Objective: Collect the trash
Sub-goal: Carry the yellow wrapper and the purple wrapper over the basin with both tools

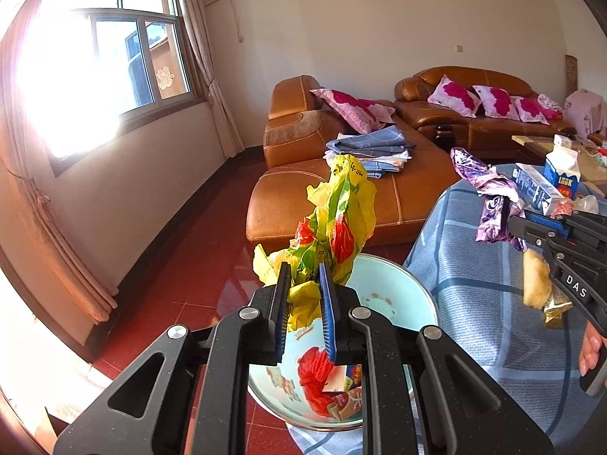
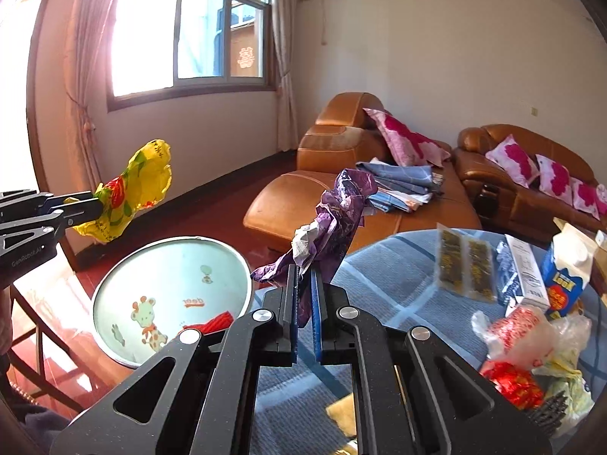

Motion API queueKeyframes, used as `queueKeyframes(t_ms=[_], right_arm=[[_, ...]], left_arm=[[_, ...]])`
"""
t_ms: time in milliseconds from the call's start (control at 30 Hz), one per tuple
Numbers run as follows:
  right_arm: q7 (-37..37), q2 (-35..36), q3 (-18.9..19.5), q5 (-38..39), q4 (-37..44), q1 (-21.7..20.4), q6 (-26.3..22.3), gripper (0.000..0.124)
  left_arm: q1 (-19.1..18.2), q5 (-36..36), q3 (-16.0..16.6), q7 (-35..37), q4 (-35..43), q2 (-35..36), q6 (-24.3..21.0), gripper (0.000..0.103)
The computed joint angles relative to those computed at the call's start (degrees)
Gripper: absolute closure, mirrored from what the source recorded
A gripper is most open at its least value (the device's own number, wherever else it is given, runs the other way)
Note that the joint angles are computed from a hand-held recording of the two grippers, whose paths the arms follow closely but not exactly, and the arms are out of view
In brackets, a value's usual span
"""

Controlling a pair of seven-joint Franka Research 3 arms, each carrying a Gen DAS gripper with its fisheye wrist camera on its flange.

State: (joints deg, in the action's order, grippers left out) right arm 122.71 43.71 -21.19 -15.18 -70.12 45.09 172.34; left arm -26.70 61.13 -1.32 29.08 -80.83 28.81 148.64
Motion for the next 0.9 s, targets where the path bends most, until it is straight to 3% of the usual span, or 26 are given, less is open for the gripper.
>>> queueKeyframes(t_ms=[200,900], right_arm=[[-6.9,3.5,5.4,1.3,6.4,-3.5,-1.6,0.117],[-28.4,9.3,14.5,7.5,15.9,-7.1,-4.3,0.117]], left_arm=[[-0.1,0.3,0.3,-0.2,-0.3,-0.3,-2.0,0.088],[1.3,0.4,-0.8,0.5,-1.1,-1.1,-5.9,0.088]])
